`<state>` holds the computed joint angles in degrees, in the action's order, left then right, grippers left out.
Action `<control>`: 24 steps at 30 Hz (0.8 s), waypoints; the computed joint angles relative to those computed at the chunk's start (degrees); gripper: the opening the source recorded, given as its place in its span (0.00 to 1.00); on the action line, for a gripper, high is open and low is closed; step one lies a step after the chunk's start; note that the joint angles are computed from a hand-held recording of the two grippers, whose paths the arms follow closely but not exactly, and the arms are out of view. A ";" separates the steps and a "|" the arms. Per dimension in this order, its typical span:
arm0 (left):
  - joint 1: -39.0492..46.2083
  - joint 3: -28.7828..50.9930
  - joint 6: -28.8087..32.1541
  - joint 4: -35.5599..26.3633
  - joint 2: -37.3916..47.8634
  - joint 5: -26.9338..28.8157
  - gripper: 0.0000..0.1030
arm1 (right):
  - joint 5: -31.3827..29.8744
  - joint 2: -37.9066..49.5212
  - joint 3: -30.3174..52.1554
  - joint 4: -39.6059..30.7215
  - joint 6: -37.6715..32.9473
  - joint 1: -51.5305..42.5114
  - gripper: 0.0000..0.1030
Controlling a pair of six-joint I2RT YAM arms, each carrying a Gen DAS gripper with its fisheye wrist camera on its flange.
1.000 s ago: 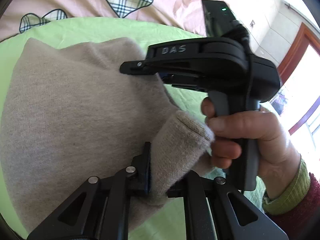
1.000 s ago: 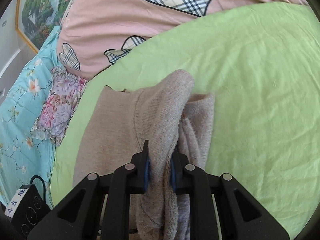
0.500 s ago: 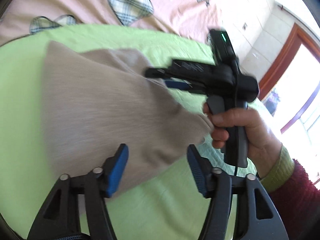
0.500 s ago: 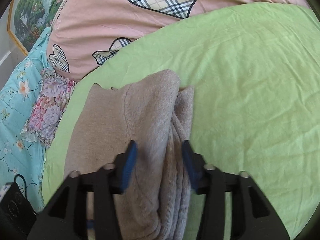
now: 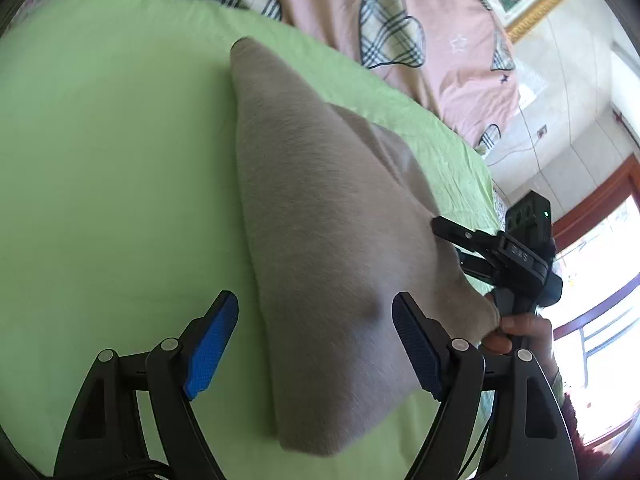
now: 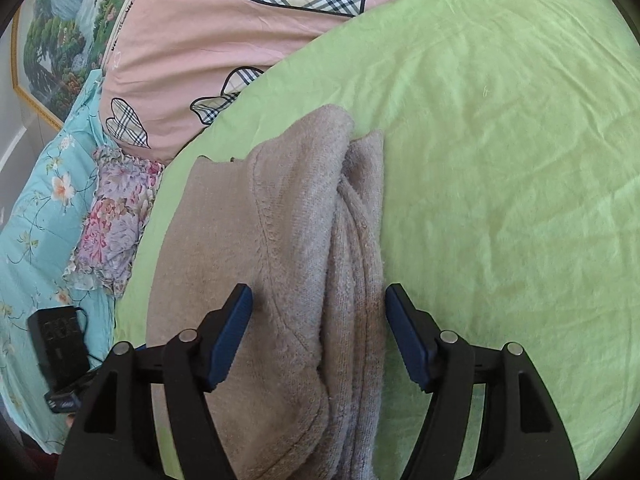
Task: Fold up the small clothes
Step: 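Lift the side edge with both grippers and fold it over the bundle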
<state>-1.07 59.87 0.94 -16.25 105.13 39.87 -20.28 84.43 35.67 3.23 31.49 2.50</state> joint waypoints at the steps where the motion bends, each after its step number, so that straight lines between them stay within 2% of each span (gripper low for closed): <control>1: 0.14 3.04 0.05 -1.51 3.21 1.32 0.77 | -0.51 0.48 0.16 0.28 -0.01 -0.26 0.68; 3: 0.54 5.82 0.67 -2.74 7.11 3.38 0.78 | -1.78 1.73 0.62 1.09 0.07 -0.85 0.68; 5: -0.19 10.01 0.04 -3.50 11.21 4.97 0.85 | -2.95 3.34 1.42 1.92 0.14 -1.32 0.68; 7: -0.54 13.15 -0.93 -3.90 14.22 5.98 0.85 | -4.41 5.61 2.63 2.79 0.52 -1.61 0.68; 9: -0.98 15.52 -2.76 -2.93 16.41 7.08 0.80 | -5.56 8.28 4.59 2.47 0.31 -1.62 0.68; 10: -1.14 16.21 -3.33 -2.07 17.10 7.32 0.71 | -5.37 8.99 5.50 1.86 -0.08 -1.27 0.68; 11: -1.46 16.55 -3.31 -1.99 17.29 6.77 0.65 | -5.25 9.51 6.40 1.08 -0.45 -0.96 0.65; 12: -1.95 16.59 -3.53 -1.44 17.20 6.04 0.62 | -5.84 10.41 7.55 0.10 -0.56 -0.60 0.49; 14: -1.99 14.70 -2.85 -0.35 15.30 5.29 0.52 | -5.67 10.56 7.79 0.21 0.62 0.30 0.40; 16: -1.65 12.60 -2.22 -0.84 12.41 5.13 0.48 | -4.26 8.81 6.91 0.56 1.04 1.83 0.34; 20: 1.63 6.93 2.28 -3.09 4.92 5.02 0.48 | -1.51 4.81 5.21 1.47 3.08 6.77 0.31; 24: 9.18 2.83 11.61 -10.91 -2.15 6.47 0.48 | 0.91 3.08 2.86 5.84 7.81 14.84 0.31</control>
